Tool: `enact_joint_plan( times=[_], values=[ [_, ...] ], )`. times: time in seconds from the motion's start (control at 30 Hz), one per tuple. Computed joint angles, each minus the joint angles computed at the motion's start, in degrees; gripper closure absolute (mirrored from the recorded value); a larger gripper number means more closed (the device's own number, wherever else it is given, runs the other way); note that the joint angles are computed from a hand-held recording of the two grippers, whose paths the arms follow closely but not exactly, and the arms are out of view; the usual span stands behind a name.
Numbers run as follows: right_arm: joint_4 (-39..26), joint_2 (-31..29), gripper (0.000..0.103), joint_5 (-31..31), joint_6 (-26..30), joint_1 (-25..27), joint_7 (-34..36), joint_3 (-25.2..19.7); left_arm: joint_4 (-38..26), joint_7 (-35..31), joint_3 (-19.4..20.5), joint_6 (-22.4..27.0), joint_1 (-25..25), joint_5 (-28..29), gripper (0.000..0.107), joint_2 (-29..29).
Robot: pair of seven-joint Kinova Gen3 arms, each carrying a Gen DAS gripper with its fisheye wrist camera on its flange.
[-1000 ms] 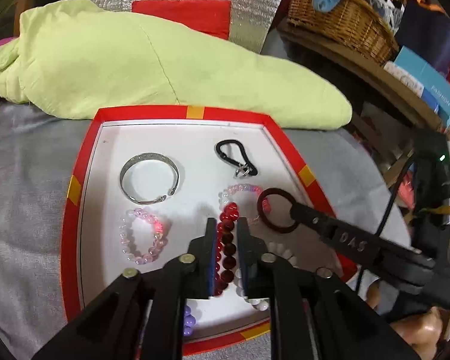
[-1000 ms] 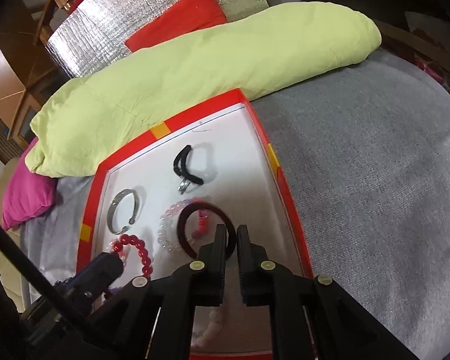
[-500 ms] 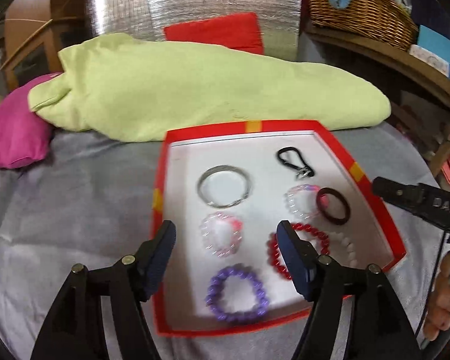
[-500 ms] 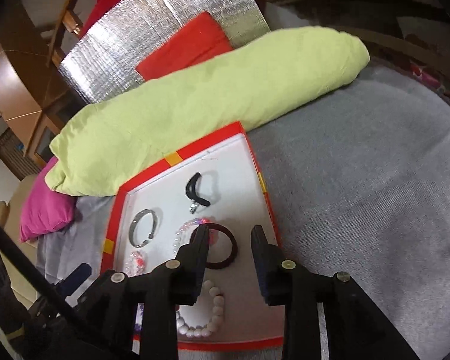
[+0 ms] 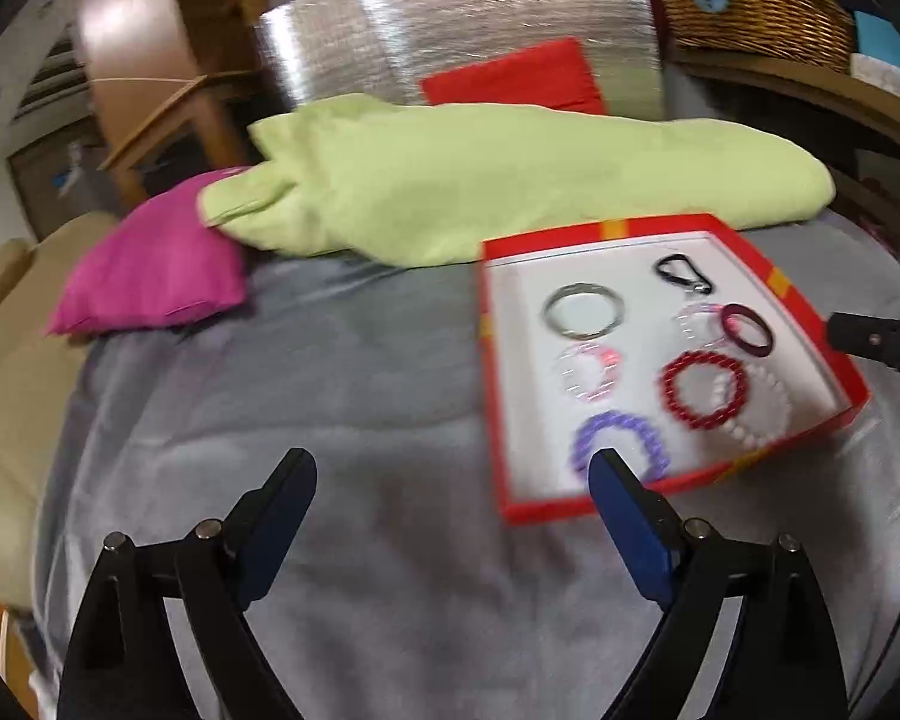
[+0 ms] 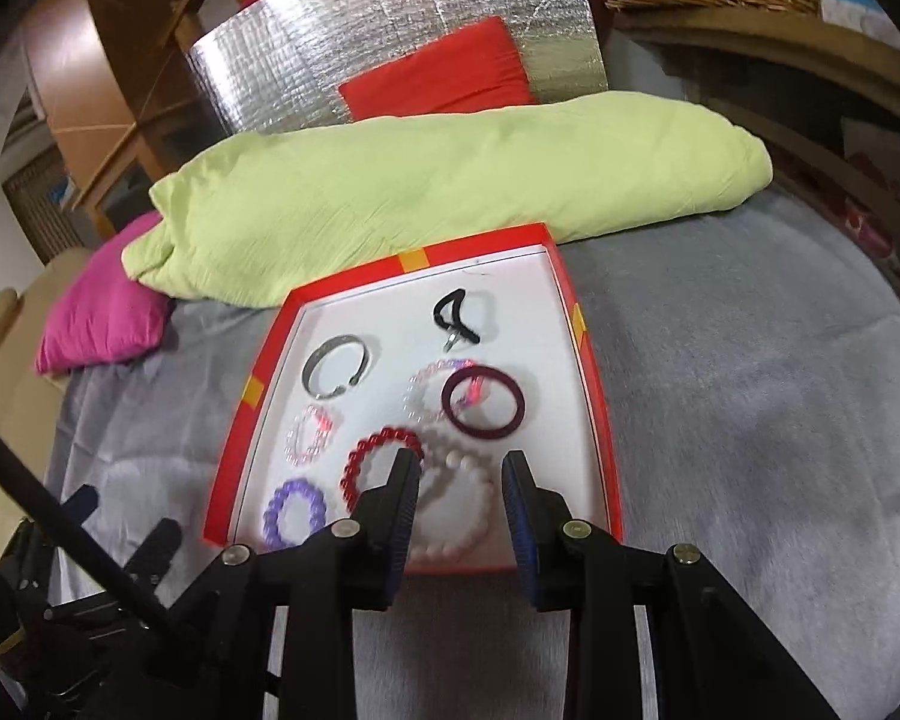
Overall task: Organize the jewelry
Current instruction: 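Withdraw both open tools from the red box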
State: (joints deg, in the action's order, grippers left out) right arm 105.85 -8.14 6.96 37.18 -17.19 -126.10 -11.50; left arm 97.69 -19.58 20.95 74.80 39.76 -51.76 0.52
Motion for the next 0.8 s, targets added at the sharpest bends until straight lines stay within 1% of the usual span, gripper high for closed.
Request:
enact_joint_plan(
  times=[0.1,0.17,0.23,0.4,0.53,0.63,0.8],
  values=[
    [0.2,-2.0,0.071,4.7,2.3,-0.1,-3.8,-3.6,1.5,3.1,1.7,2.8,1.3,-1.9,0.015,-1.9],
    [0.5,-3.1,0.068,8.0,3.7,-0.4,-6.4,-6.1,1.6,4.2,2.9,4.6,1.8,-2.2,0.015,-2.6],
    [1.1,-4.4,0.06,9.5,4.6,-0.9,-8.0,-7.5,1.9,5.6,4.2,6.4,2.2,-2.5,0.015,-3.4],
    [3.6,-8.6,0.059,15.7,7.7,-0.3,-15.8,-14.6,2.4,7.6,6.8,9.2,2.8,-2.0,0.015,-4.8],
    [4.7,-11.3,0.055,18.2,10.9,0.5,-19.7,-18.9,3.1,9.3,8.6,10.9,3.5,-2.0,0.015,-5.8],
    [5.3,-13.0,0.055,18.8,12.9,1.0,-21.6,-21.0,3.5,10.3,9.5,11.0,3.3,-1.0,0.015,-6.9],
    [6.2,-15.3,0.055,20.6,14.9,3.5,-25.0,-25.7,4.5,12.5,11.6,11.7,2.1,0.7,0.015,-8.8]
  ],
)
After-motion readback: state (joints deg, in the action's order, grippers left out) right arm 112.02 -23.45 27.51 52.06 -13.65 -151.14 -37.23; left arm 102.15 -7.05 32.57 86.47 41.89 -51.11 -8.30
